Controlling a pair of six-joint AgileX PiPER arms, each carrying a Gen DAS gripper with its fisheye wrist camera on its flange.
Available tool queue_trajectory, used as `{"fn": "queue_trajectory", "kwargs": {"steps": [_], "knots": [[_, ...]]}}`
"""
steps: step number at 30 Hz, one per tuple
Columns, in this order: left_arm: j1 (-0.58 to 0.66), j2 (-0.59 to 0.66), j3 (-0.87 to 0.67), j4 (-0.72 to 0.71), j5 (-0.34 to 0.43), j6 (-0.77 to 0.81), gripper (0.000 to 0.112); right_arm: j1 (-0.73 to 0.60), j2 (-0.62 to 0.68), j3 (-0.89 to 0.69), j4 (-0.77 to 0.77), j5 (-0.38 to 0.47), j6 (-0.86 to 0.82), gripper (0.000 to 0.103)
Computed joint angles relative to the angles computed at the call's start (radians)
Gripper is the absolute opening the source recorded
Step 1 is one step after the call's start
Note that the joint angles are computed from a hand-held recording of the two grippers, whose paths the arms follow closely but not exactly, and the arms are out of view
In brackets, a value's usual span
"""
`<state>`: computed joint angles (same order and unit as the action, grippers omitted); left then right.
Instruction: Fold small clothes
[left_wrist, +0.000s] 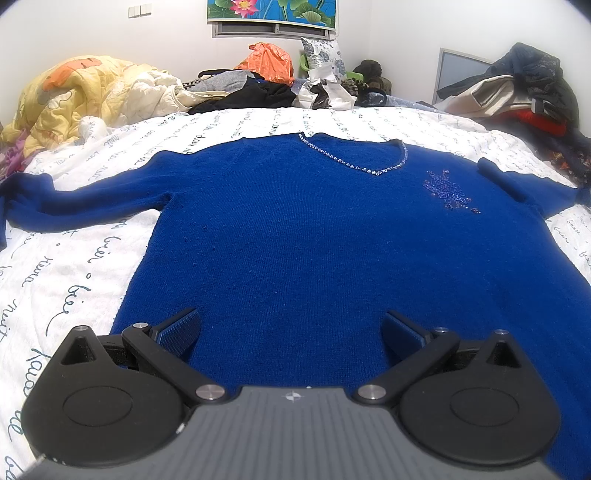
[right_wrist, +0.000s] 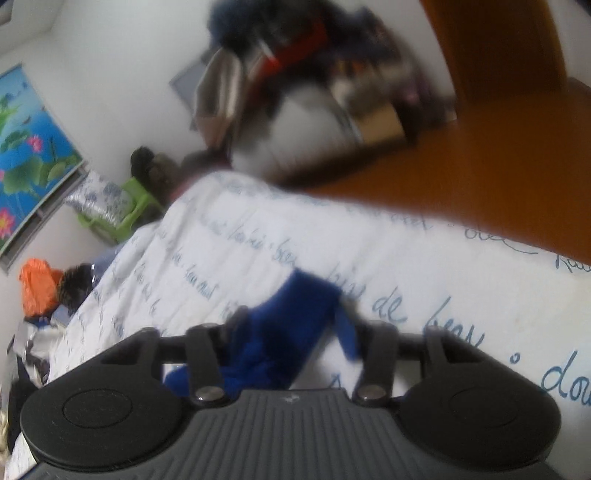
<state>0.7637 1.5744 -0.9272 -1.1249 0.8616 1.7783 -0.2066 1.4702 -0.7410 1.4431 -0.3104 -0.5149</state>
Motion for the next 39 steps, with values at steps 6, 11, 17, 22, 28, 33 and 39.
{"fn": "queue_trajectory", "kwargs": {"steps": [6,11,17,22,28,33,39], "knots": [[-0.001,0.002,-0.003,0.0,0.001,-0.003,0.103,0.056,0.028,-0.026,0.073,-0.098,-0.047,0.007],[-0.003,0.007,-0.007,-0.002,0.003,-0.007,0.103,0.384,-0.018,-0.076,-0.082,-0.248,0.031,0.007],[-0.006,0.007,-0.008,-0.001,-0.001,-0.008,0.103,0.899,0.202,-0.413,-0.243,-0.187,0.037,0.058],[-0.003,0.007,-0.012,0.011,0.009,-0.005,0.103,1.089,0.349,-0.483,-0.141,-0.259,-0.017,0.097],[-0.134,0.106,-0.324,0.155,0.183,-0.359,0.103,1.231,0.293,-0.264,0.048,-0.506,-0.043,0.098],[-0.375,0.357,-0.688,0.394,0.121,-0.859,0.077,1.234,0.308,-0.228,-0.004,-0.597,0.137,0.098],[-0.483,0.388,-0.771,0.527,0.029,-0.994,0.013,1.217,0.307,-0.189,-0.032,-0.574,0.247,0.098]]}}
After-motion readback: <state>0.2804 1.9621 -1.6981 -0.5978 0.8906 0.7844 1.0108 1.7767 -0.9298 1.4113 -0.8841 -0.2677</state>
